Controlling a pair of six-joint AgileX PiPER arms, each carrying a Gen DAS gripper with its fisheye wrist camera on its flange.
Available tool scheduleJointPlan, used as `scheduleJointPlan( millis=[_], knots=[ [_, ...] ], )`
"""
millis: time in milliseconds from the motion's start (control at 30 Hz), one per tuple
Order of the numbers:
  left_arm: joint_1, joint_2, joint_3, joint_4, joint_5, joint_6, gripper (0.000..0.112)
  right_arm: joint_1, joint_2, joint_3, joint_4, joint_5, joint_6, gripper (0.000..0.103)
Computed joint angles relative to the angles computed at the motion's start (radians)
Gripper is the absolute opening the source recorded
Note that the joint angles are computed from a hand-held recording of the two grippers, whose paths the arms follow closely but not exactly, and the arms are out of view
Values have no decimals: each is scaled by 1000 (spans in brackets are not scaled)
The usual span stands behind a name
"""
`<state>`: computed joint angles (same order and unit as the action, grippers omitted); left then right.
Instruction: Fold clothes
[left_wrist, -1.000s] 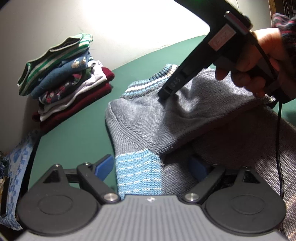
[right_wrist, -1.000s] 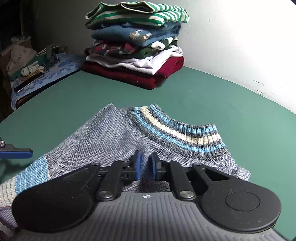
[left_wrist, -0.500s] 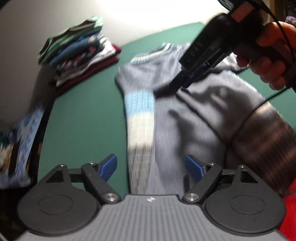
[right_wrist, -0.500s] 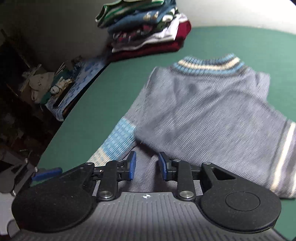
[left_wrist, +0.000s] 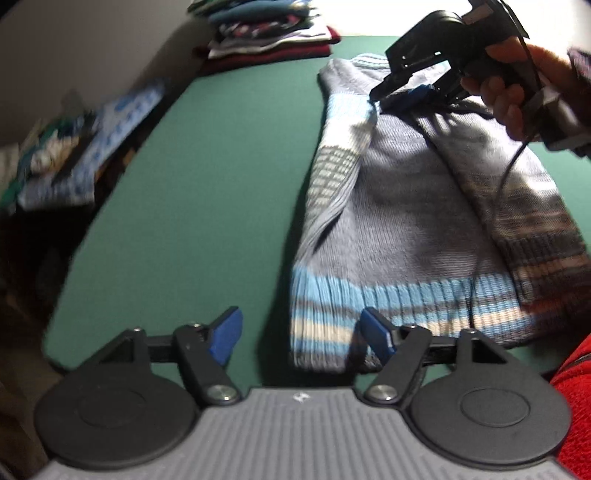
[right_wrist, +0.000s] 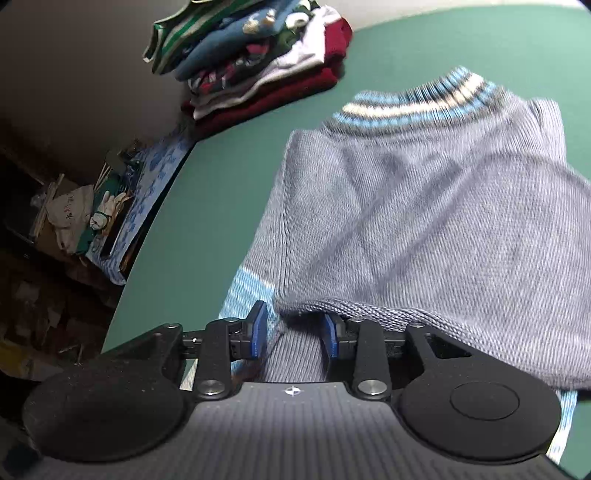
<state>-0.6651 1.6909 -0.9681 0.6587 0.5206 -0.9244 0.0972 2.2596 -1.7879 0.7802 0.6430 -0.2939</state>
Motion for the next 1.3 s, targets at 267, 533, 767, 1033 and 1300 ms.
scheduleJointPlan(
  millis=[267,533,767,1033,1300],
  knots=[
    [10,-7,2,-102,-48,-8,40,8,30,-57,-64,2,25,25],
    [-127,45,-71,128,86,-161,5,0,23,-43,-46,-3,-15,21],
    [-205,39,-88,206,113,-114,4,-2,-22,14,-10,-65,-127,16],
    [-219,91,-138,97,88,103,5,1,-10,3,-82,-92,-123,16],
    [-216,113,-151,23,58,218,24,-28,-1,14,6,-45,-232,21]
  ],
)
